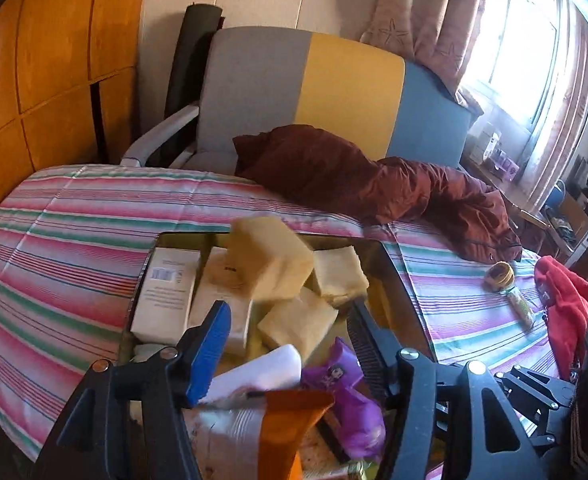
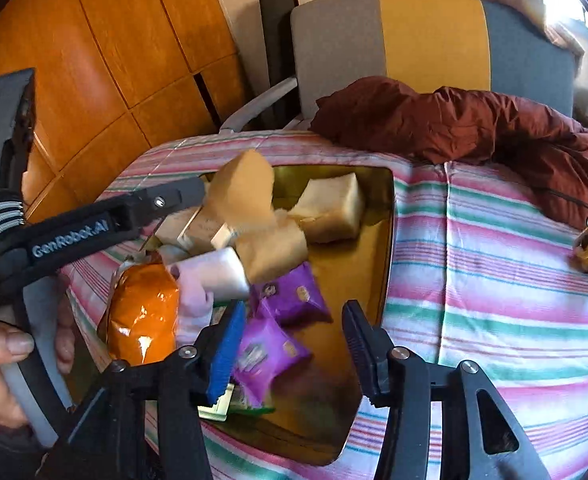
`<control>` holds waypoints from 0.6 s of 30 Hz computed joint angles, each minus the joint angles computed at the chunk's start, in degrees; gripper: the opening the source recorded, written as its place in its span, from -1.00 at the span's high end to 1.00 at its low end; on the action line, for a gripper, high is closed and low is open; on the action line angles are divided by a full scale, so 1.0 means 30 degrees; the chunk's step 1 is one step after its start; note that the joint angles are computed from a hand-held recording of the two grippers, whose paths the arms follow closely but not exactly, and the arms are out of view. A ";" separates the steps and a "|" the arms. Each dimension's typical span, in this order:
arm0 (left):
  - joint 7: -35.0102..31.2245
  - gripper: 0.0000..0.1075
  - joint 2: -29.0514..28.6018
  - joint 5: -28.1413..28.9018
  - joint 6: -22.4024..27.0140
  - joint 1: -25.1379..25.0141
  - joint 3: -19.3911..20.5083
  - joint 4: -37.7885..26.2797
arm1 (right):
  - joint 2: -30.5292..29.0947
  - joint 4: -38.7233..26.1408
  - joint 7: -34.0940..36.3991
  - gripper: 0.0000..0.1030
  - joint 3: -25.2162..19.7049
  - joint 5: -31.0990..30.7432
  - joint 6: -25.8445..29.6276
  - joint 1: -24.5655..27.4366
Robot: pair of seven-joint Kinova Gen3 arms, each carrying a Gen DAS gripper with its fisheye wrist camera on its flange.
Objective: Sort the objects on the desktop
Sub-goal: 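Carry the yellow sponge and purple packet into the gold tray and release both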
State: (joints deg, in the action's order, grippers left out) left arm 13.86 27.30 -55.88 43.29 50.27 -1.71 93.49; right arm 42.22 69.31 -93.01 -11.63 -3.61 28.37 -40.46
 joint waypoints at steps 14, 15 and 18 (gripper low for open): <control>0.0408 -0.16 -0.0170 -0.0902 0.2736 0.1239 0.1013 -0.0260 | -0.1184 0.2139 -0.1533 -0.24 0.0961 0.0849 -0.1335 -0.1011; 0.0352 -0.16 -0.0142 -0.0888 0.2823 0.1266 0.1081 -0.0306 | -0.1263 0.2263 -0.1734 -0.25 0.1103 0.1000 -0.1416 -0.1136; 0.0283 -0.16 -0.0043 -0.0922 0.3038 0.1433 0.1201 -0.0437 | -0.1424 0.2573 -0.2188 -0.26 0.1321 0.1394 -0.1627 -0.1329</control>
